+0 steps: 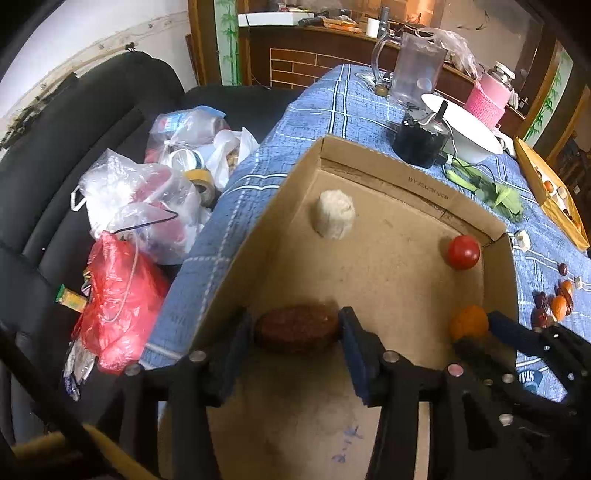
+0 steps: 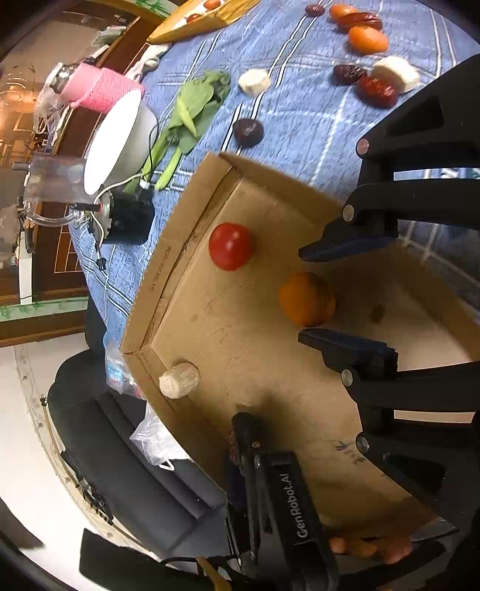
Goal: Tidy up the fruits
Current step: 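Carry the date and orange into the cardboard tray and open both grippers, then lower the right gripper onto a red date on the cloth and close it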
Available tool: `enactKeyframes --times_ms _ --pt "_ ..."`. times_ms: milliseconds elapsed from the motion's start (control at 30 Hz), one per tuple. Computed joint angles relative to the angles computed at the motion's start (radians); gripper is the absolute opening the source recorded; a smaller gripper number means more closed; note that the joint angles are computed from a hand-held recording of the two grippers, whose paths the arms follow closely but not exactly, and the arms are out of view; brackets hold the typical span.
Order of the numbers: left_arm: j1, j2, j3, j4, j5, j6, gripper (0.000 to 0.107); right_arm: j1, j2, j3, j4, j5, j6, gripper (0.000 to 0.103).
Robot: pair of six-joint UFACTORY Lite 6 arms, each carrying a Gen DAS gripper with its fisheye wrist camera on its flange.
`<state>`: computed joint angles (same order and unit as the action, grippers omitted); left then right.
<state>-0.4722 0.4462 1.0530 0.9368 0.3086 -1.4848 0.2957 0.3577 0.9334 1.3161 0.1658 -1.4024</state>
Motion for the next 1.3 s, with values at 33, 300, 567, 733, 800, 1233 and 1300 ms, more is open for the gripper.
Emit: enactKeyframes --times_ms 33,300,567,733,800,1233,1300 --pt "-0.014 -0.02 -0.024 0.047 0.012 -0.06 0.055 -0.007 -0.03 -0.028 0.017 0.003 -0.023 0.035" --pt "-0.181 -0.183 -0.196 0.264 0.164 -0.425 0.069 -0.091 -0.335 -0.286 0.153 0.062 -0.208 0.037" --pt "-0.268 -0.249 -0.245 0.214 0.31 -0.449 0.07 -0.057 -0.264 -0.217 0.072 0.106 -0.142 0.036" --pt "-0.299 -0.335 -0.333 0.219 0.346 -0.504 0.07 -0.087 -0.41 -0.304 -0.005 0.132 -0.127 0.037" --pt "-0.313 -0.345 -0.344 0.201 0.357 -0.506 0.07 -0.137 -0.484 -0.367 -0.099 0.149 -0.078 0.037" --pt "-0.548 -0.034 0.07 0.112 0.406 -0.404 0.078 -0.911 -0.611 -0.511 -0.288 0.456 -0.342 0.039" --pt "-0.567 0.033 0.17 0.08 0.41 -0.349 0.079 -0.99 -0.554 -0.464 -0.276 0.464 -0.391 0.041"
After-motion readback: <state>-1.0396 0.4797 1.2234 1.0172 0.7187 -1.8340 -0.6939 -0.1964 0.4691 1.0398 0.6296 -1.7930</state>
